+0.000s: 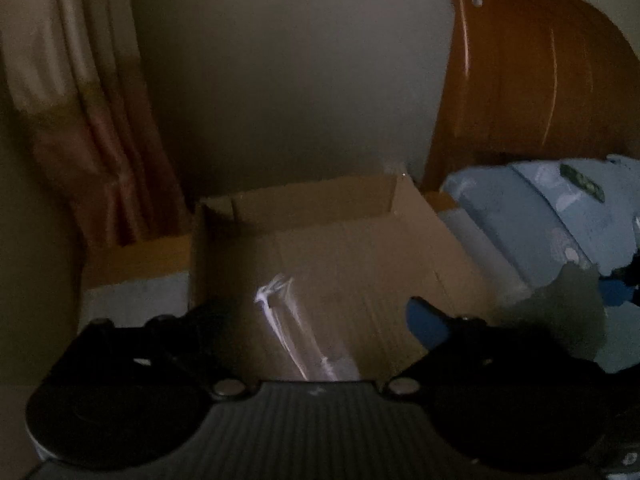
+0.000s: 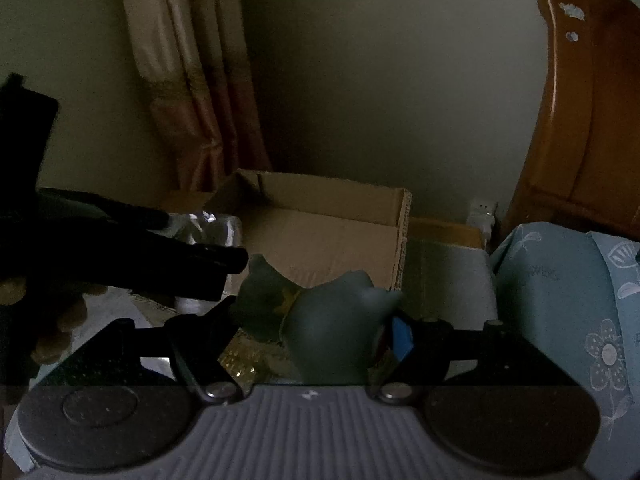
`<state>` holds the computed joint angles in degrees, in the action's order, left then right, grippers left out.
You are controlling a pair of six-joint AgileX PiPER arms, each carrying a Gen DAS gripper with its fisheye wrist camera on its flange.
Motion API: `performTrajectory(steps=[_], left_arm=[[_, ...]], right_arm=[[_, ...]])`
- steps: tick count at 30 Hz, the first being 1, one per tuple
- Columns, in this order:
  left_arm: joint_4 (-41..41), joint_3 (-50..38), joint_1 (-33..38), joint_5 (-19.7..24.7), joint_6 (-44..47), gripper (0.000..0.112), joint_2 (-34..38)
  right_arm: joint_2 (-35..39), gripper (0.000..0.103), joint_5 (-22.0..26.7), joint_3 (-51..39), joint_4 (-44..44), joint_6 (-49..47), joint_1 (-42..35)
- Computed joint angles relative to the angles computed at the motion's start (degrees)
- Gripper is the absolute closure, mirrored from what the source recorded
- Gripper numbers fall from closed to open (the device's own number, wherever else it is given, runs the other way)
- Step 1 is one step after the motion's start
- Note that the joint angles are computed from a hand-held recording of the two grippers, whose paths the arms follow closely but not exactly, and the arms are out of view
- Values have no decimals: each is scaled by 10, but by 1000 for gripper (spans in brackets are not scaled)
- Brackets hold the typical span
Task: Organize rigid objects
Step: 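Lift and carry the cup with left tool while right tool carries the cat to the box, then open left tool to drop the cup in the box while right tool releases the cat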
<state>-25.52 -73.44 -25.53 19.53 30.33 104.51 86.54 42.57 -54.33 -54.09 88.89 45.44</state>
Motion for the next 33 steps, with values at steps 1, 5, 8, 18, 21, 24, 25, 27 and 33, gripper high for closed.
performTrajectory(steps=[1, 5, 8, 18, 21, 24, 25, 27, 33], left_arm=[[-36, 4, 5, 3, 35, 16, -3], [-85, 15, 27, 25, 67, 15, -13], [-133, 30, 54, 35, 122, 15, -24], [-156, 109, 98, 40, 193, 14, -78], [-177, 136, 107, 37, 215, 14, -95], [-197, 160, 108, 30, 237, 13, -108], [-204, 170, 108, 26, 246, 13, -114], [-221, 186, 107, 21, 268, 13, -125], [-356, 272, 103, -7, 393, 13, -180]], right_arm=[[2, 24, -3, -3, 2, -8, -5], [13, 24, -14, -17, 22, -46, -28], [19, 24, -41, -26, 46, -82, -48], [84, 11, -31, -108, 60, -122, -70], [102, 0, 1, -120, -20, -67, -43], [106, 0, 14, -127, -20, -87, -26], [103, 0, 16, -121, -24, -77, -17], [93, 0, 16, -110, -24, -66, -5], [43, 0, 31, -51, -37, -9, 41]])
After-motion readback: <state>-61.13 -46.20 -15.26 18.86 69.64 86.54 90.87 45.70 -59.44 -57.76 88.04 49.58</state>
